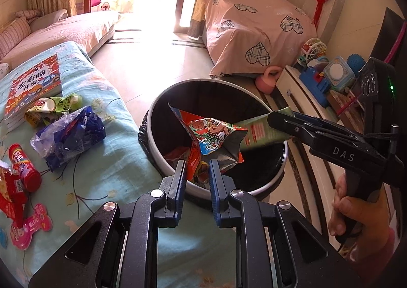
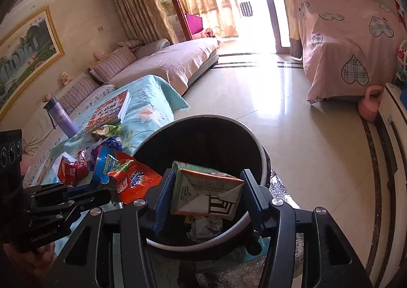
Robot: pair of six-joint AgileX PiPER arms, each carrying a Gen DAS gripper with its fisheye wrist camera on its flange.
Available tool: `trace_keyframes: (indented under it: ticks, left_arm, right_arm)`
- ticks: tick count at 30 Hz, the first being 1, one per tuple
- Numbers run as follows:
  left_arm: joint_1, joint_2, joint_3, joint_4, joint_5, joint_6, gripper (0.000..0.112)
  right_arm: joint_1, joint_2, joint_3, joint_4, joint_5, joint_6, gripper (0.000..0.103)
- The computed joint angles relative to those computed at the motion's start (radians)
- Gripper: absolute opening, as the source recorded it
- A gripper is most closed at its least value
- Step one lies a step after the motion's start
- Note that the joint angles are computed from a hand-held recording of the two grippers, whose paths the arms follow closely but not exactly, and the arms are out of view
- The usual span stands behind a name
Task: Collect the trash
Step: 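Carry the carton and wrapper over the black bin and open both tools, then move both open tools back over the table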
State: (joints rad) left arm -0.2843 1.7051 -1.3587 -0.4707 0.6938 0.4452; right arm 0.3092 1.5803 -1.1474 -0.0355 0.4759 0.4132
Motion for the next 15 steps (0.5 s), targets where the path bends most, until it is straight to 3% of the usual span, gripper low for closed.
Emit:
trace_keyframes:
  ticks: [5, 15]
  left_arm:
    - [-0.002, 0.009, -0.003, 0.027, -0.007, -0.034, 0.049]
    - [0.117, -0.111, 0.174, -0.107, -0.019, 0.104, 0.055]
  right_arm:
    - [-0.016, 0.034, -0.026, 0.062, 0.009, -0.066, 0.052]
    - [0.023, -0.033, 0.040, 0.068, -0.037, 0.010, 0.058]
